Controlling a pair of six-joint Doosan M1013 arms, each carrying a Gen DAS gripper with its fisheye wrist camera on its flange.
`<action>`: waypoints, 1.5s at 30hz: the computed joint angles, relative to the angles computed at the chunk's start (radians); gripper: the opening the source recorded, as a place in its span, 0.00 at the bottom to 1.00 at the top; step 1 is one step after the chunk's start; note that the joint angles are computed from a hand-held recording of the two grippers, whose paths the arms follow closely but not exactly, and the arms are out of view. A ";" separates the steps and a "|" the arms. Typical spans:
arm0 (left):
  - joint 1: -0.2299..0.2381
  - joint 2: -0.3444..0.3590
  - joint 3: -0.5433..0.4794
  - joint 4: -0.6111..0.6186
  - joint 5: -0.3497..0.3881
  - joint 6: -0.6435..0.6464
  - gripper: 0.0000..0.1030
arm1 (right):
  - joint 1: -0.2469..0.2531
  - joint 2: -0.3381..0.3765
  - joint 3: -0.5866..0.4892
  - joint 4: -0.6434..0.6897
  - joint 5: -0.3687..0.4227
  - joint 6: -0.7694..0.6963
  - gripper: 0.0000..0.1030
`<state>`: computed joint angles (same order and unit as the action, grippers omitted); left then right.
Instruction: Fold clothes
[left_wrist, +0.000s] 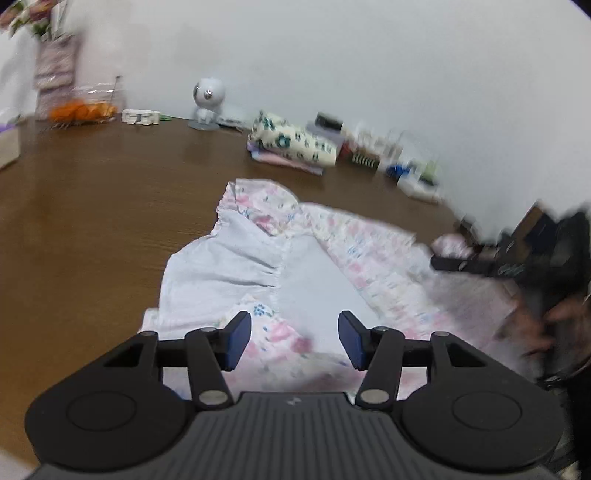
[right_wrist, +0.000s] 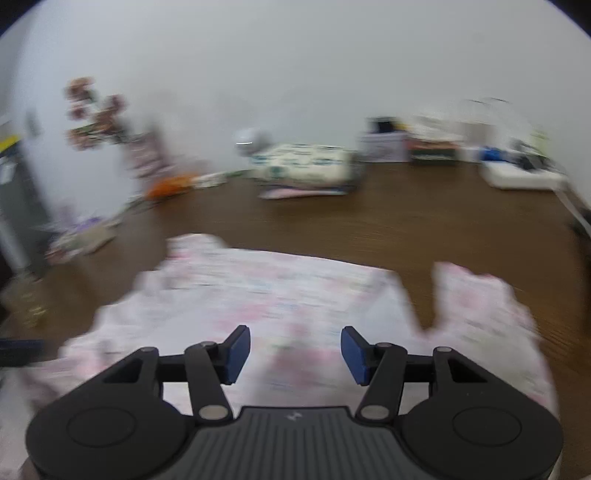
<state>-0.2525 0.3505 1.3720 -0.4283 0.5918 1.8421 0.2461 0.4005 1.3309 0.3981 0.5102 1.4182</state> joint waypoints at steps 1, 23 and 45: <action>-0.009 0.011 -0.011 0.084 0.000 -0.060 0.52 | 0.008 0.018 -0.029 0.015 0.038 -0.037 0.53; 0.065 -0.147 0.227 -0.206 -0.097 -0.016 0.00 | 0.065 0.144 -0.270 -0.291 0.113 0.281 0.00; -0.001 -0.041 0.087 -0.304 0.174 0.407 0.04 | -0.020 -0.058 0.083 0.424 0.320 -0.741 0.00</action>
<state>-0.2534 0.3090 1.4591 -0.7322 0.7656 2.2491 0.2259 0.3421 1.4142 0.8217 0.8305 0.6771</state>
